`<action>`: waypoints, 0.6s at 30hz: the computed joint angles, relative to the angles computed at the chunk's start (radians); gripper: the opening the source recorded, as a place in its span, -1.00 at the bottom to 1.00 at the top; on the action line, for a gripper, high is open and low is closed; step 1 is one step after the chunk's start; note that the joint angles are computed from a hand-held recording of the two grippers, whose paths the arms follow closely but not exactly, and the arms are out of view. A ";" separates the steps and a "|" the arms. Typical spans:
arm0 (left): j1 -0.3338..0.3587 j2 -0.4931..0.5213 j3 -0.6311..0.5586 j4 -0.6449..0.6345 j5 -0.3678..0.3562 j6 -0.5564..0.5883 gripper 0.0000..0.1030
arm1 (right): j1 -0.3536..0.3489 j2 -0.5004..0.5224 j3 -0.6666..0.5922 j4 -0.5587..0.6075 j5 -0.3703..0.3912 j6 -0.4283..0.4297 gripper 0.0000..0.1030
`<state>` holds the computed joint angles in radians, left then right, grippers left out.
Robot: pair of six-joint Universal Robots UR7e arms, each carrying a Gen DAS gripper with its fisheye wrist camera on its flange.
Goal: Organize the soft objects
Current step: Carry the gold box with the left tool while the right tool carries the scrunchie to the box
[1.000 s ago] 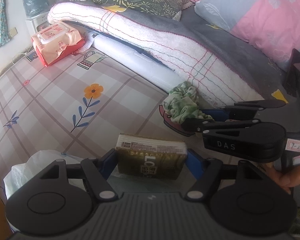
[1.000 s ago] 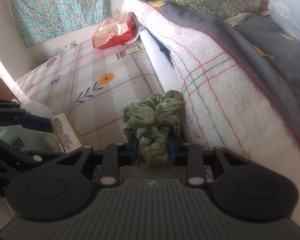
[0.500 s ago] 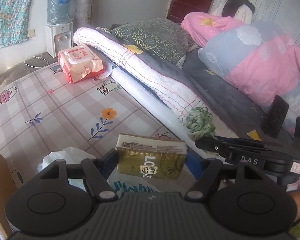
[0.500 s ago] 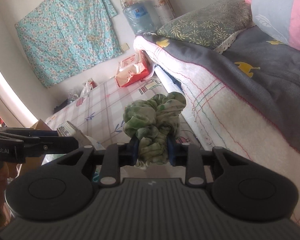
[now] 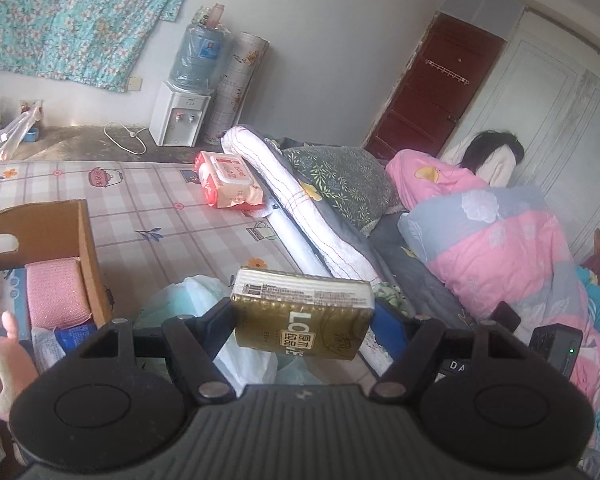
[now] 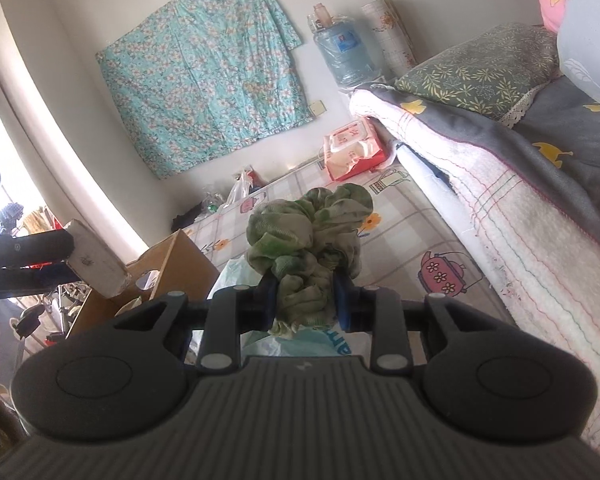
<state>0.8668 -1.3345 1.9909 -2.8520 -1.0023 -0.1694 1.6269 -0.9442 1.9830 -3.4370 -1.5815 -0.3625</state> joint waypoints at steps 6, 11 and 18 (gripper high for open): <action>-0.037 -0.164 0.143 0.041 0.151 -0.156 0.44 | 0.023 -0.007 0.030 0.031 0.032 -0.019 -0.47; -0.022 -0.270 0.195 0.251 0.233 -0.299 0.44 | 0.046 0.005 0.036 0.077 0.037 -0.034 -0.46; 0.060 -0.260 0.162 0.433 0.267 -0.308 0.45 | 0.073 0.019 0.037 0.095 0.021 -0.033 -0.45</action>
<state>0.9267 -1.5947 2.1533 -2.4193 -0.7358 -0.4773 1.6995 -0.9256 2.0199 -3.3423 -1.5607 -0.3959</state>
